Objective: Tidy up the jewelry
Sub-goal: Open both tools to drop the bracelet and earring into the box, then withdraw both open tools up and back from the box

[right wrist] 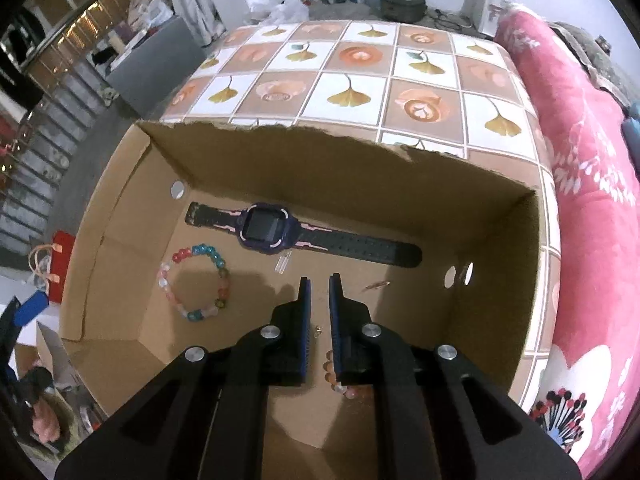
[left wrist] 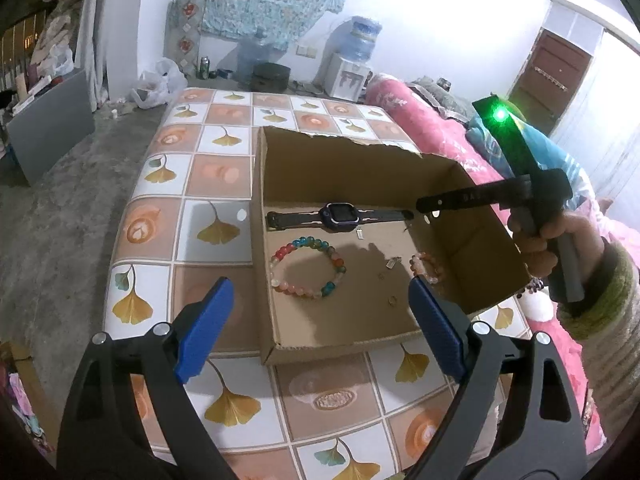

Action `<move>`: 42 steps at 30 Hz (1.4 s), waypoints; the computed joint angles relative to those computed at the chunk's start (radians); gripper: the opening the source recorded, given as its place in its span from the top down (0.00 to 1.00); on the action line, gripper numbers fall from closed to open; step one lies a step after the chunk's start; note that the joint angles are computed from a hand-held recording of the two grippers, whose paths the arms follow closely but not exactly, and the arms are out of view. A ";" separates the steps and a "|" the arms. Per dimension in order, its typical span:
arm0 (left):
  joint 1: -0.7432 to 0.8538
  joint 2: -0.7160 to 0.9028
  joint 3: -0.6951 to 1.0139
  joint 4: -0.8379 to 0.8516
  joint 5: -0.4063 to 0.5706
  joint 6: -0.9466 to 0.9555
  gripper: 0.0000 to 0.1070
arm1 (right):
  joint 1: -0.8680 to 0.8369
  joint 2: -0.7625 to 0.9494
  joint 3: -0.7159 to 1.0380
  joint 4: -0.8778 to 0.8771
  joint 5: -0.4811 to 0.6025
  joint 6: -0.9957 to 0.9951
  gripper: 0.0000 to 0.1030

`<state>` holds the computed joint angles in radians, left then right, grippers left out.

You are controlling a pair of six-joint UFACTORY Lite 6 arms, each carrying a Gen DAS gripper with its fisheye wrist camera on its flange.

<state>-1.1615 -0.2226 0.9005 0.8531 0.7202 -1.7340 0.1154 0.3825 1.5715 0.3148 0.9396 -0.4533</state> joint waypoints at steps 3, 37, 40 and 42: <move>-0.050 0.022 0.024 0.036 0.055 -0.032 0.18 | -0.019 -0.059 -0.041 0.035 -0.005 -0.024 0.90; -0.310 0.286 0.213 -0.029 0.527 -0.214 0.12 | -0.504 -1.252 -1.060 0.370 0.172 -0.434 0.38; -0.272 0.209 0.135 -0.025 0.513 -0.250 0.12 | -0.530 -1.260 -1.066 0.405 0.123 -0.439 0.38; -0.228 0.117 0.039 -0.011 0.460 -0.300 0.12 | -0.674 -1.176 -1.034 0.530 0.174 -0.553 0.38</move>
<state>-1.3894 -0.1059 0.9392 0.8420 1.1799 -2.0343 -0.5584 -0.7939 0.5380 0.8451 1.1137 -1.0063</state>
